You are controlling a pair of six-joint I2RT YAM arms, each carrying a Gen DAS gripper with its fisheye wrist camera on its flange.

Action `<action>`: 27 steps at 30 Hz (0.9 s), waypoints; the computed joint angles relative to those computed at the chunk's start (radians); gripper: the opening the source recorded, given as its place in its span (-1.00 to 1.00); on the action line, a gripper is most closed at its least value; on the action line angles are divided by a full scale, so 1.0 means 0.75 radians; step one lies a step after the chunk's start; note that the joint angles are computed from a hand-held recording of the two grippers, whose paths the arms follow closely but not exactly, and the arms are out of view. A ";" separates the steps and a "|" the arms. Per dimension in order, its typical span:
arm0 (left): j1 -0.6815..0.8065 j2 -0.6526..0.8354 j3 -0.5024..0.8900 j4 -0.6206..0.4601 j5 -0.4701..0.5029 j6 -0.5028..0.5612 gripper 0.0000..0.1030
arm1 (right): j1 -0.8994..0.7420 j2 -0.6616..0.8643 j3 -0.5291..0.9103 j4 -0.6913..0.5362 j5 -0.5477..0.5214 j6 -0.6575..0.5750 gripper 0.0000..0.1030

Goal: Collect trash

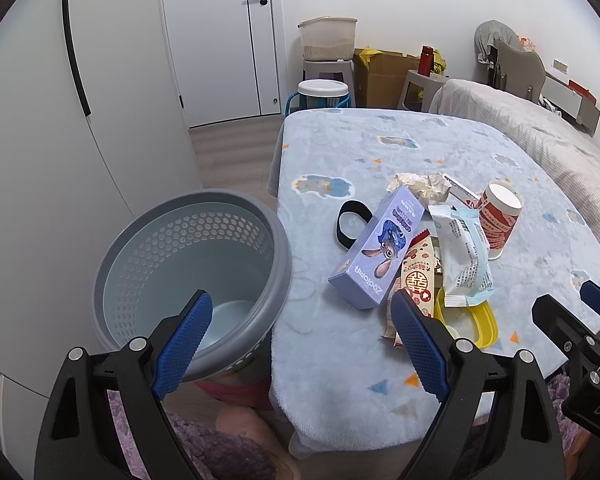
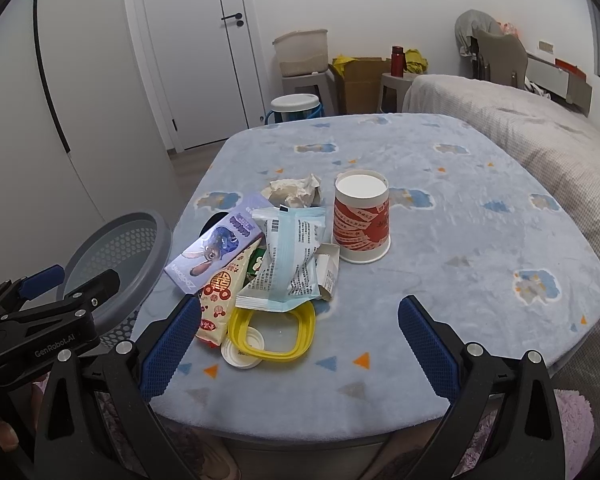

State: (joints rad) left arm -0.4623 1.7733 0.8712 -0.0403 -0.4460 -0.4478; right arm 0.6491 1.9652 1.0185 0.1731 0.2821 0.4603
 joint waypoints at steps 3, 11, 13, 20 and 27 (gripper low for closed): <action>0.003 -0.006 0.003 -0.010 0.004 0.003 0.68 | 0.002 -0.002 -0.002 0.001 0.003 -0.001 0.88; -0.001 -0.003 -0.002 -0.001 -0.001 -0.002 0.68 | 0.001 -0.006 -0.015 0.015 0.000 -0.003 0.88; -0.002 0.002 -0.004 0.008 -0.004 -0.002 0.68 | 0.003 -0.009 -0.011 0.008 0.003 -0.002 0.88; -0.003 0.002 -0.004 0.008 -0.005 -0.003 0.68 | 0.005 -0.012 -0.009 0.003 0.003 0.000 0.88; -0.004 -0.001 -0.006 0.007 -0.004 -0.004 0.68 | 0.006 -0.010 -0.010 0.008 0.005 -0.001 0.88</action>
